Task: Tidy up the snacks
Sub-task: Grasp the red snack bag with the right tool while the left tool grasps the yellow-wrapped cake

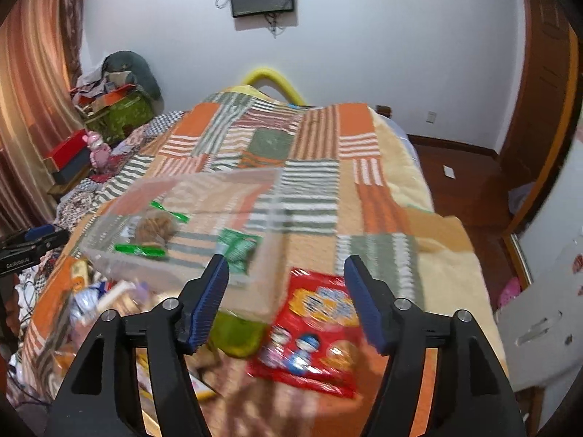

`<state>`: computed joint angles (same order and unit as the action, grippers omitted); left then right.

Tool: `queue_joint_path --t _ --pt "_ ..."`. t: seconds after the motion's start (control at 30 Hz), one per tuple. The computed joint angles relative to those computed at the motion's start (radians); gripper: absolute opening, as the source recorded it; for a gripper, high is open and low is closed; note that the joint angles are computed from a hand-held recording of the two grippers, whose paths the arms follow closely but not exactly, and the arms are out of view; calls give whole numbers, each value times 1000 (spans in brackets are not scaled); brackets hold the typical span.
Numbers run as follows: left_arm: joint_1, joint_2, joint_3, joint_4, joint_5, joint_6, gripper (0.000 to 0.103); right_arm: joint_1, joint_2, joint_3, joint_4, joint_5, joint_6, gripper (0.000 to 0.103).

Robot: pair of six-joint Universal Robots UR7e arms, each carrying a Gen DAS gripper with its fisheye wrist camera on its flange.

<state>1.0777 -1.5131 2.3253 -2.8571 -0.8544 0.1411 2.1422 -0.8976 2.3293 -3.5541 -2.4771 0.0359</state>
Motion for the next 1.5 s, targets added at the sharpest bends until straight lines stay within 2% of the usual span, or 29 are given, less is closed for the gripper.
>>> queue_joint_path --t 0.27,0.43,0.5,0.53,0.57,0.63,0.7,0.8,0.83,0.93,1.03,1.2,1.5 --pt "99 32 9 65 -26 -52 69 -63 -27 57 73 -31 74 64" --pt "131 58 22 23 -46 -43 69 -107 -28 66 122 17 101 65" --pt "140 63 21 12 -35 -40 62 -119 -19 60 139 37 101 70" --pt "144 67 18 15 -22 -38 55 -125 -13 55 146 45 101 76" --pt "148 73 20 7 -5 -28 52 -128 -8 52 149 47 101 81" --pt "160 67 27 -18 -18 -5 48 -131 6 44 156 42 101 85" --pt "156 62 39 -43 -16 17 41 -143 8 42 168 49 101 86" --pt "145 69 50 -74 2 35 38 -162 1 41 205 72 119 86" --pt "141 72 54 -84 9 42 38 -163 4 42 204 71 120 83" --pt "131 70 60 -95 12 47 37 -149 5 45 200 49 122 65" --pt "122 53 61 -87 -3 48 36 -146 -5 53 193 52 129 64" --pt "95 12 59 -73 -5 40 36 -115 -11 59 176 9 141 63" --pt "8 -50 49 -72 -29 31 36 -36 -76 60 129 -44 119 63"
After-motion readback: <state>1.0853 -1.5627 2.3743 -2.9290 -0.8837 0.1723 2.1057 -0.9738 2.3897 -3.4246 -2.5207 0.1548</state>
